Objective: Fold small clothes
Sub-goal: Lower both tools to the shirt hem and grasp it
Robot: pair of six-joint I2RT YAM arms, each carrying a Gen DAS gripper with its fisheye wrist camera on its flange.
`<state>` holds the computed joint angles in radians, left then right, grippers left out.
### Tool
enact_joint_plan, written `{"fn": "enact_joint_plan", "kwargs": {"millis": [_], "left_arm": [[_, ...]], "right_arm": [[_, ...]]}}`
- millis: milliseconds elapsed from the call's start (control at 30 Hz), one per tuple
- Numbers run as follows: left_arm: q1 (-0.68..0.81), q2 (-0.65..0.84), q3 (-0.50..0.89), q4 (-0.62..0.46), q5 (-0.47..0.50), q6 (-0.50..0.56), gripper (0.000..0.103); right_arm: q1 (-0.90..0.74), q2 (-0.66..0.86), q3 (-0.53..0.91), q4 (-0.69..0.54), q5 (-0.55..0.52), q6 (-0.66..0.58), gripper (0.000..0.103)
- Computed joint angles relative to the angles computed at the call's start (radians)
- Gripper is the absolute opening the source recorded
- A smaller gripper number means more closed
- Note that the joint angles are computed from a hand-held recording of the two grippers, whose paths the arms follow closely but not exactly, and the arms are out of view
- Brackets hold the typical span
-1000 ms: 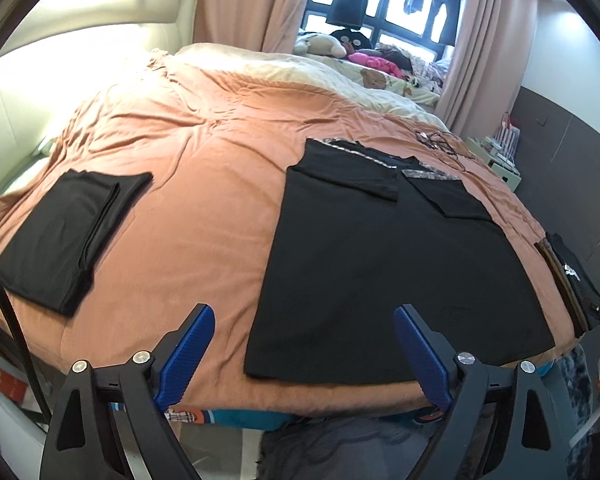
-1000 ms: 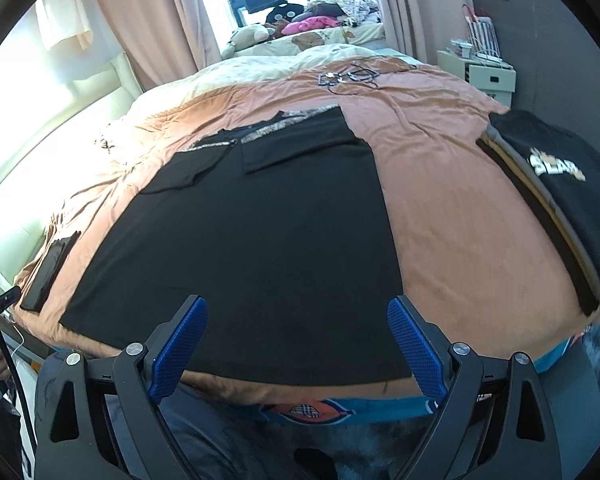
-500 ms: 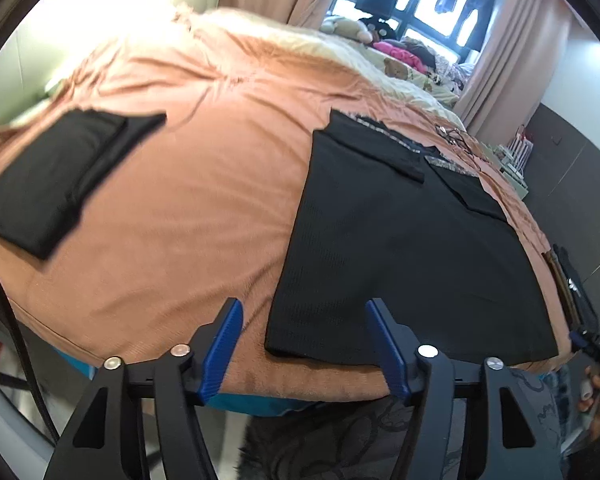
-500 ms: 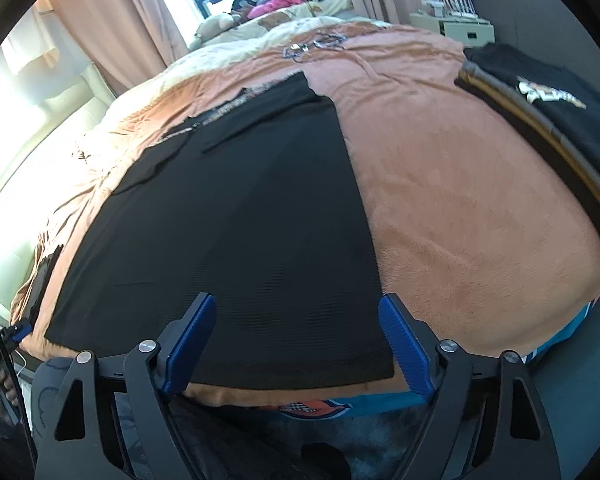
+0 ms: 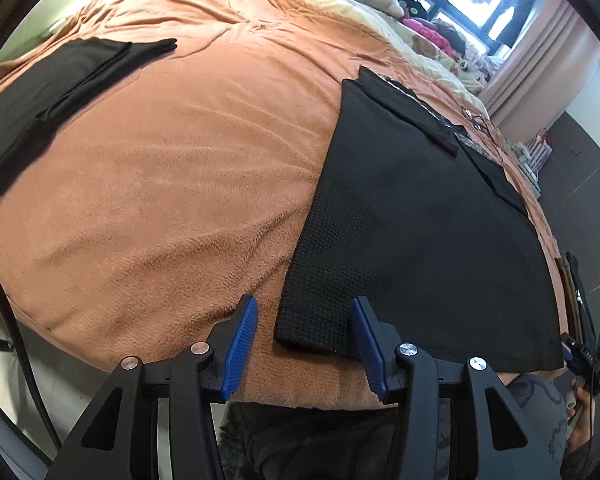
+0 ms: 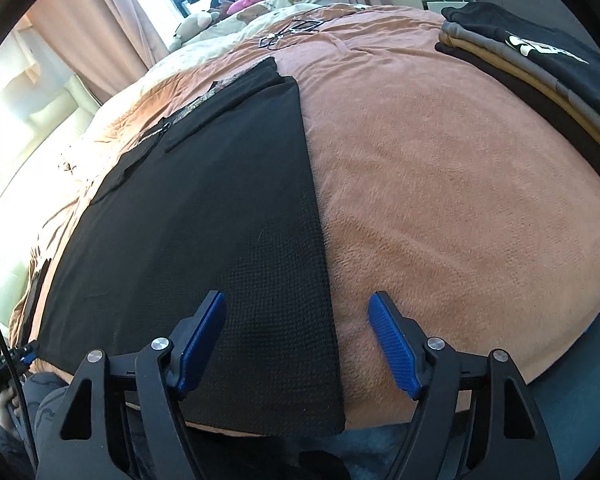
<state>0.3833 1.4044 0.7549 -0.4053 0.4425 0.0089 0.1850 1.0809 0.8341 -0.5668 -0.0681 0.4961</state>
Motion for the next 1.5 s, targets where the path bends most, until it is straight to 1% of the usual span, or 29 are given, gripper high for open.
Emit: {"fn": "enact_joint_plan", "kwargs": {"millis": [67, 167, 333, 467, 533, 633, 700, 800, 867, 933, 967, 1033, 1133, 1233, 1300, 1333, 1433, 1500], "left_arm": [[0.002, 0.003, 0.0, 0.001, 0.008, -0.021, 0.051], [0.039, 0.009, -0.007, -0.002, 0.082, -0.059, 0.051], [0.112, 0.014, -0.018, -0.031, 0.216, -0.084, 0.05], [0.131, 0.027, -0.011, -0.051, 0.27, -0.101, 0.05], [0.126, 0.032, -0.004, -0.054, 0.276, -0.11, 0.05], [0.111, 0.039, 0.008, -0.051, 0.275, -0.126, 0.05], [0.101, 0.049, 0.014, -0.037, 0.278, -0.147, 0.05], [0.084, 0.062, 0.023, -0.015, 0.269, -0.183, 0.05], [0.076, 0.068, 0.029, -0.009, 0.26, -0.196, 0.047], [0.073, 0.072, 0.033, -0.009, 0.255, -0.204, 0.041], [0.071, 0.079, 0.037, -0.005, 0.252, -0.211, 0.04], [0.077, 0.081, 0.033, -0.003, 0.253, -0.214, 0.034], [0.092, 0.089, 0.033, -0.005, 0.269, -0.215, 0.032], [0.103, 0.09, 0.034, -0.012, 0.284, -0.212, 0.032], [0.101, 0.086, 0.034, -0.017, 0.283, -0.207, 0.032], [0.098, 0.083, 0.033, -0.02, 0.285, -0.206, 0.032], [0.083, 0.076, 0.029, -0.019, 0.288, -0.214, 0.032], [0.074, 0.067, 0.024, -0.014, 0.286, -0.222, 0.032]], "right_arm": [[0.01, -0.018, -0.024, 0.015, 0.001, 0.02, 0.073], [0.004, -0.068, -0.074, 0.037, -0.026, 0.051, 0.073], [-0.033, -0.14, -0.145, 0.085, -0.137, 0.088, 0.072], [-0.078, -0.189, -0.197, 0.128, -0.239, 0.13, 0.069], [-0.116, -0.204, -0.221, 0.154, -0.303, 0.147, 0.067], [-0.169, -0.211, -0.26, 0.209, -0.367, 0.174, 0.064], [-0.205, -0.211, -0.284, 0.247, -0.415, 0.195, 0.058], [-0.239, -0.197, -0.298, 0.266, -0.436, 0.201, 0.055], [-0.264, -0.205, -0.312, 0.272, -0.456, 0.197, 0.054], [-0.271, -0.229, -0.331, 0.274, -0.463, 0.203, 0.054], [-0.286, -0.249, -0.347, 0.272, -0.481, 0.206, 0.054], [-0.306, -0.263, -0.368, 0.283, -0.52, 0.212, 0.054], [-0.319, -0.3, -0.404, 0.284, -0.572, 0.215, 0.054], [-0.323, -0.336, -0.456, 0.327, -0.626, 0.254, 0.054], [-0.317, -0.342, -0.479, 0.359, -0.646, 0.278, 0.054], [-0.31, -0.316, -0.481, 0.391, -0.646, 0.288, 0.054], [-0.286, -0.263, -0.463, 0.43, -0.596, 0.286, 0.054], [-0.307, -0.248, -0.447, 0.428, -0.573, 0.282, 0.054]]}}
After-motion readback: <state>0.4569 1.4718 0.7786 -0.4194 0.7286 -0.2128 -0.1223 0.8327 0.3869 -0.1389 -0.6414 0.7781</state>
